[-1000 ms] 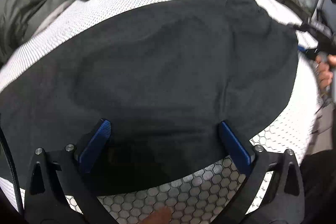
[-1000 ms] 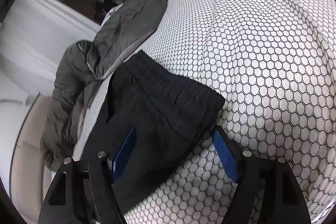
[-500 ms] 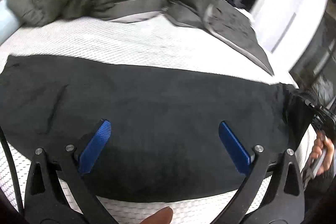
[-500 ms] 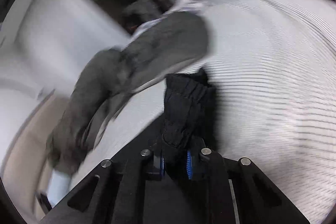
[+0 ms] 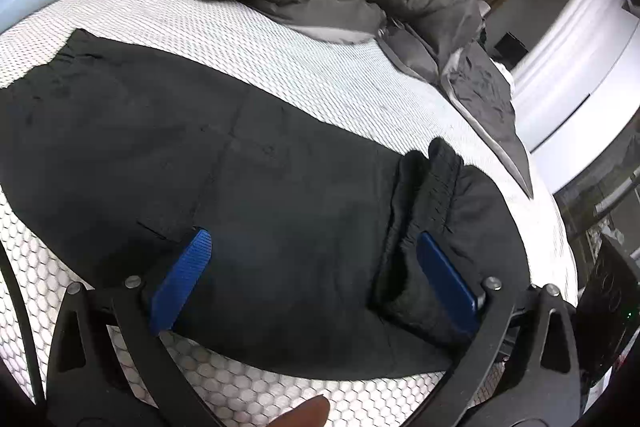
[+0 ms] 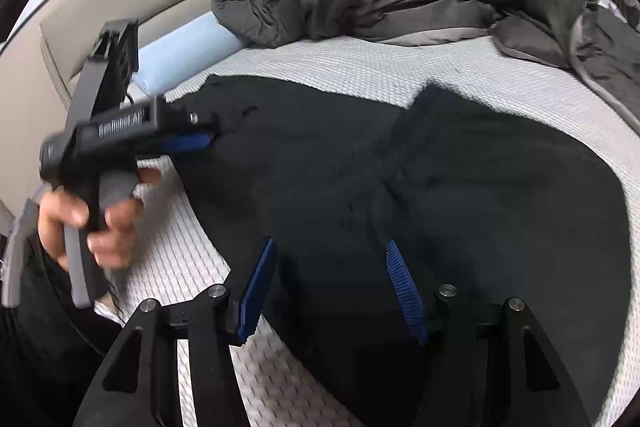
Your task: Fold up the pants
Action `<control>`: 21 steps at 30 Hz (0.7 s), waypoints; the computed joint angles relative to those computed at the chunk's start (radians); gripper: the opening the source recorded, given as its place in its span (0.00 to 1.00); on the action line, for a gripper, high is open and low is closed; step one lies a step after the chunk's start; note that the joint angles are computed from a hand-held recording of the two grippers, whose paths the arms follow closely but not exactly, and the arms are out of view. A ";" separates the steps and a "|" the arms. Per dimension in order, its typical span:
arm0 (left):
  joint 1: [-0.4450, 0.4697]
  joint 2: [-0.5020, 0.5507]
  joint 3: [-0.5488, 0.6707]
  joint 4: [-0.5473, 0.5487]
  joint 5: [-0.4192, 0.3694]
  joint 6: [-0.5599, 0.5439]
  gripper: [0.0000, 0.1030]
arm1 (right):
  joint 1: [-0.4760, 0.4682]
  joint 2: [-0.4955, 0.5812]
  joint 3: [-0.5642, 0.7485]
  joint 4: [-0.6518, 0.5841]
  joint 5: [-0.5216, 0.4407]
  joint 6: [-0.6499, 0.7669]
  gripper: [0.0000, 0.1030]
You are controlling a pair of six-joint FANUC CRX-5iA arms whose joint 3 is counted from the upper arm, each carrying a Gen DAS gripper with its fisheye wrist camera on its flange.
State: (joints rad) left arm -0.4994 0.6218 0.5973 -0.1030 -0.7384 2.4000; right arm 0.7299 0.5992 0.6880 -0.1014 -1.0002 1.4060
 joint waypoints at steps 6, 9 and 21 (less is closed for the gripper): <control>-0.007 0.090 0.082 0.228 -0.014 -0.305 0.78 | -0.047 -0.189 -0.284 0.073 0.180 -0.155 0.63; -0.023 0.136 0.167 0.216 -0.119 -0.354 0.65 | -0.069 -0.268 -0.412 0.132 0.254 -0.277 0.63; -0.057 0.076 0.114 0.088 -0.047 -0.282 0.03 | -0.160 -0.421 -0.634 0.201 0.306 -0.477 0.63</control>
